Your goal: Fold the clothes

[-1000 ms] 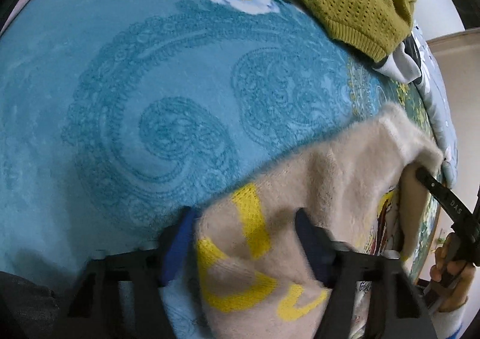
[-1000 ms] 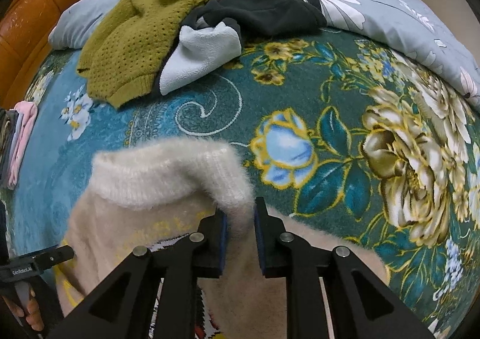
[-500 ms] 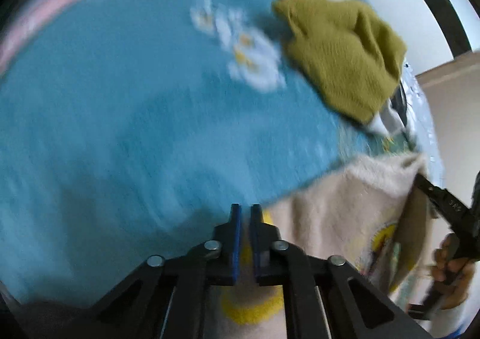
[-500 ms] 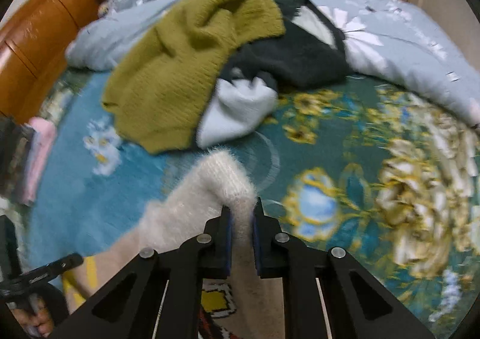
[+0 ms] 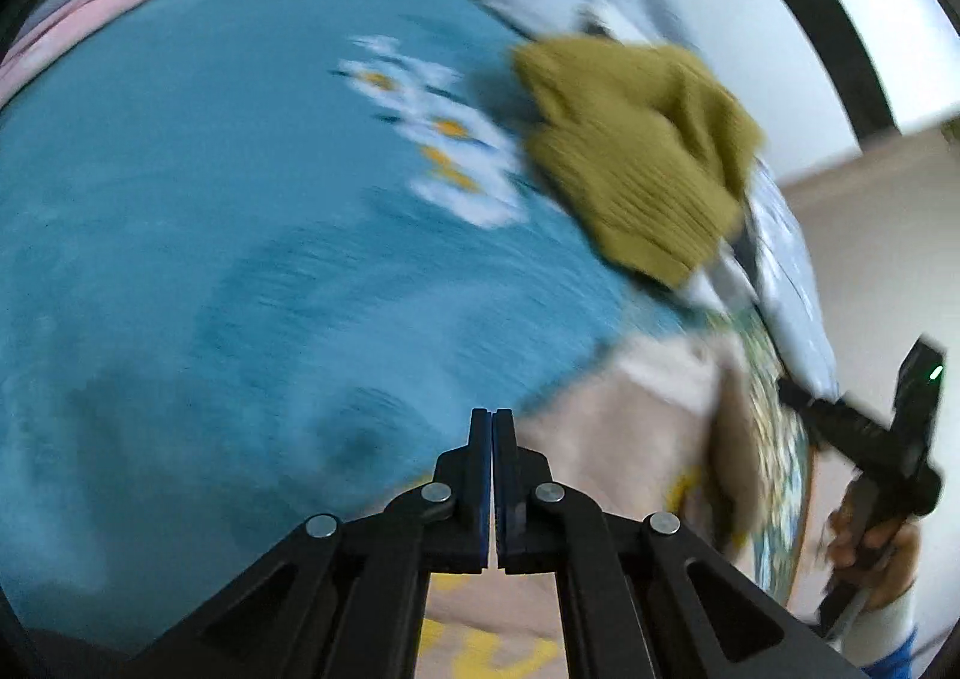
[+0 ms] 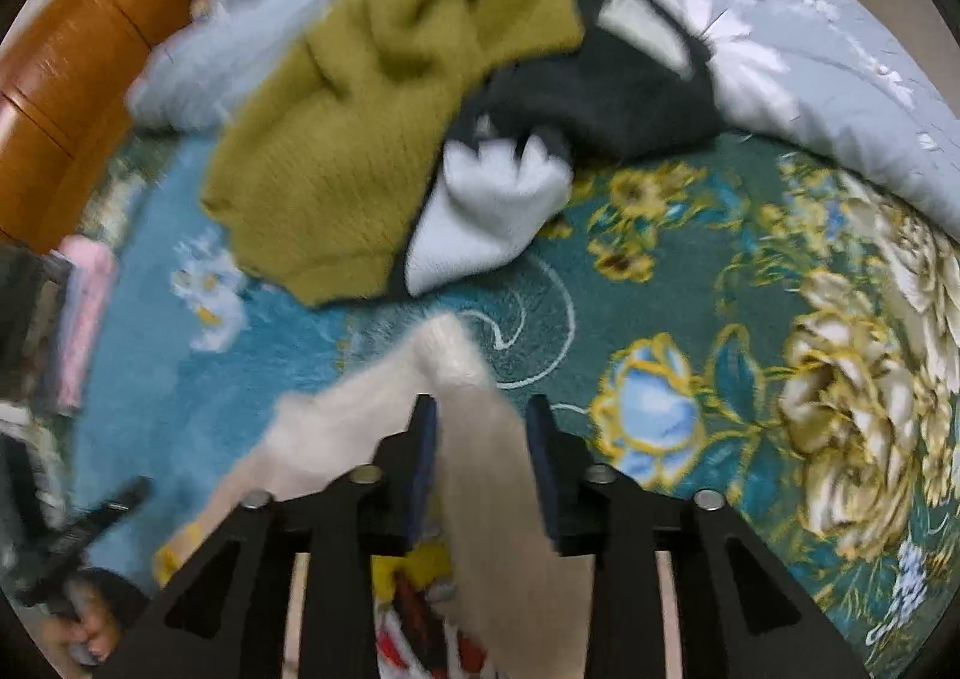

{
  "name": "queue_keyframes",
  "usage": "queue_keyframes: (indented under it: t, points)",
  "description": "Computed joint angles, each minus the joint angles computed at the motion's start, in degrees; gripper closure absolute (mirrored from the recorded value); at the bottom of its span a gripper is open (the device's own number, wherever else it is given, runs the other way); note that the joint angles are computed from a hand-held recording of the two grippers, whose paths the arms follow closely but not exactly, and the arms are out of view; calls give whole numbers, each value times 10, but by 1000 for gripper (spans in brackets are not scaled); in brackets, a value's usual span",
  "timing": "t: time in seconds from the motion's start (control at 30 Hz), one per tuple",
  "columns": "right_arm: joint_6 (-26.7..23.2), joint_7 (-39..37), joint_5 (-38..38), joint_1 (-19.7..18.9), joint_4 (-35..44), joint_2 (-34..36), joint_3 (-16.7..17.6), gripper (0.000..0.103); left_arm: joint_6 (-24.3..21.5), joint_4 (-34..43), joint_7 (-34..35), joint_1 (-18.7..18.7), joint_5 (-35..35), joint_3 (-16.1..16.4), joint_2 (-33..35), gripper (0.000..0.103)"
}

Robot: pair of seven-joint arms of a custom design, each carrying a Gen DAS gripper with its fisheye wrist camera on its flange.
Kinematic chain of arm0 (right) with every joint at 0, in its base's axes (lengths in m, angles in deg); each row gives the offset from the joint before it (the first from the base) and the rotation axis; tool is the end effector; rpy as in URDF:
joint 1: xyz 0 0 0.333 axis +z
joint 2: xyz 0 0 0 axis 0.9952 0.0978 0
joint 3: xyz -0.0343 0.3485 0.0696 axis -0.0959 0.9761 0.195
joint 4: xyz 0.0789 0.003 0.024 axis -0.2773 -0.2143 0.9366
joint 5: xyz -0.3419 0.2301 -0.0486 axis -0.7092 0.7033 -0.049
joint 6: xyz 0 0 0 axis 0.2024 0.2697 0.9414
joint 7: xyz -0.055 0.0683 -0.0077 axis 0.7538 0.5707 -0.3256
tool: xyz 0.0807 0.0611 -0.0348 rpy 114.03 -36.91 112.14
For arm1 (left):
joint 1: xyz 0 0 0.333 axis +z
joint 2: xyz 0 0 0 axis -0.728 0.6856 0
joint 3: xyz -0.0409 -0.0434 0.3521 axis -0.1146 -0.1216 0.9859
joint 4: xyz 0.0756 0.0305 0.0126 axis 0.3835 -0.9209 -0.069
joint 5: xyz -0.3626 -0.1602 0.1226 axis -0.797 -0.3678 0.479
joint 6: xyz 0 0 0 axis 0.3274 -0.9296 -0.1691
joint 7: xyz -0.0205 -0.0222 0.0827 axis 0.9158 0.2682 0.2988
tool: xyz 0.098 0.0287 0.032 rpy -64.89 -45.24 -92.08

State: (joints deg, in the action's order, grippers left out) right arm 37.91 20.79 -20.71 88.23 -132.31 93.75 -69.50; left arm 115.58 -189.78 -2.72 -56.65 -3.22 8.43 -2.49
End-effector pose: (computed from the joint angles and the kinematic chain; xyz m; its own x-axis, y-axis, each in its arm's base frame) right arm 0.6937 0.0966 0.5514 0.4258 -0.8824 -0.2002 -0.8707 -0.3394 -0.3560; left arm 0.4701 -0.2257 0.4963 0.5104 -0.6528 0.5598 -0.6700 -0.7099 -0.2170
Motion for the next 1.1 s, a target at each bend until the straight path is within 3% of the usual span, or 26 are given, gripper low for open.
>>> queue_keyframes:
  t: [0.1,0.23,0.4,0.43,0.5,0.53,0.57,0.7,0.83,0.9,1.0,1.1]
  points:
    - [6,-20,37,-21,-63,-61,-11,44,-4,25,64,-29,-35,13,21,100]
    - [-15,-50,-39,-18,-183,-140,-35,43,-5,31,105,-44,-82,21,28,96]
    - [47,-33,-157,-4,-324,-206,-48,43,4,19,103,-41,-108,18,18,79]
    - [68,-21,-179,-1,-343,-215,-48,46,4,17,96,-38,-104,15,15,78]
    - [110,4,-230,2,-368,-229,-46,84,6,12,82,-32,-92,10,7,78]
    - [113,8,-245,4,-366,-230,-47,88,8,9,75,-29,-86,7,3,77]
    - [108,2,-241,7,-358,-228,-51,95,10,6,66,-26,-80,4,-1,77]
    - [140,-12,-258,7,-319,-216,-60,96,16,-4,27,-12,-52,-7,-13,77]
    - [206,24,-312,-5,-219,-153,-61,96,18,-7,8,-7,-34,-12,-17,74]
    - [214,62,-351,-4,-148,-102,-59,96,12,-4,3,-5,-25,-12,-17,72]
    - [179,104,-384,2,-39,-22,-62,96,9,-3,-1,-7,-23,-10,-16,69]
    - [95,149,-381,13,64,59,-64,96,8,-8,-19,-2,-16,-13,-20,67]
